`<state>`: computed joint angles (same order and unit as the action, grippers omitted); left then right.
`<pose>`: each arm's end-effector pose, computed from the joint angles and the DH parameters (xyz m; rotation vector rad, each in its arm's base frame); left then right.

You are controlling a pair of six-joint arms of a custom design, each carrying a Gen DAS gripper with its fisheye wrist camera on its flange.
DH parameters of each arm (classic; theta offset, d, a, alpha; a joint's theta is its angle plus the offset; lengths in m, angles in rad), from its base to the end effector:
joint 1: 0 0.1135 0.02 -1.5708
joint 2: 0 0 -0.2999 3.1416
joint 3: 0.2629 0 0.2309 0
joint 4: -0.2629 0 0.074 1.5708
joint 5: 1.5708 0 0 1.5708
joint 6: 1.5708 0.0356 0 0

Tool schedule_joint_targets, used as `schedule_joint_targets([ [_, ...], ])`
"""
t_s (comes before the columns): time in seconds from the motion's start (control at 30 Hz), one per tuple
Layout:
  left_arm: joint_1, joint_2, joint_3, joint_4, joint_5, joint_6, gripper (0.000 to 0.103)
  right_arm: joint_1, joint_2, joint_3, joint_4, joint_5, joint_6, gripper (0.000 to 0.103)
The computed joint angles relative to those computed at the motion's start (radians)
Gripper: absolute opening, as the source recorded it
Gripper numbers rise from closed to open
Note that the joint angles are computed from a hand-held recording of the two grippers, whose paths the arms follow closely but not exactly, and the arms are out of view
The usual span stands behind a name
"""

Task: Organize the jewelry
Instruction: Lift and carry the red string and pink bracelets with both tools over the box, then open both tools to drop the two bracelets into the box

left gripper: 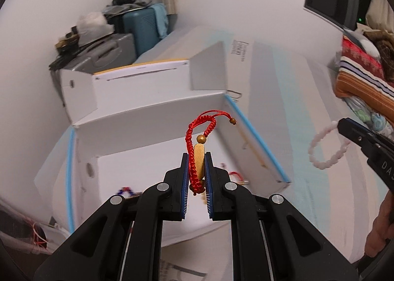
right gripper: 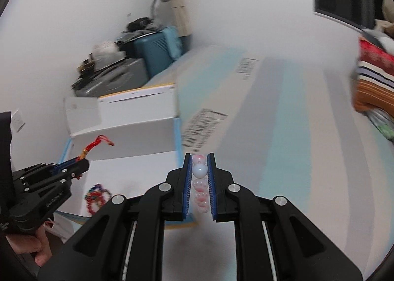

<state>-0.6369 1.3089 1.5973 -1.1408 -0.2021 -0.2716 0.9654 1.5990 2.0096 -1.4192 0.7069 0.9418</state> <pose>0.1736 -0.1196 0.4421 0.3470 2.3826 -0.1772 0.1686 0.2029 0.4718 0.2138 2.2600 0.0495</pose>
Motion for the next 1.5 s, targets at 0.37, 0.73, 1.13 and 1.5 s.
schedule_joint_targets([
  [0.37,0.369,0.033,-0.074,0.006,0.209,0.168,0.011,-0.050,0.290,0.206,0.121,-0.151,-0.160,0.012],
  [0.73,0.475,0.122,-0.190,0.055,0.252,0.232,0.011,-0.116,0.507,0.342,0.021,-0.281,-0.160,0.012],
  [1.13,0.490,0.109,-0.264,0.119,0.233,0.233,0.039,-0.125,0.497,0.256,0.071,-0.269,-0.114,0.052],
  [1.5,0.493,-0.138,-0.288,0.120,0.181,0.202,0.096,-0.025,0.286,0.060,0.139,-0.061,-0.068,0.096],
])
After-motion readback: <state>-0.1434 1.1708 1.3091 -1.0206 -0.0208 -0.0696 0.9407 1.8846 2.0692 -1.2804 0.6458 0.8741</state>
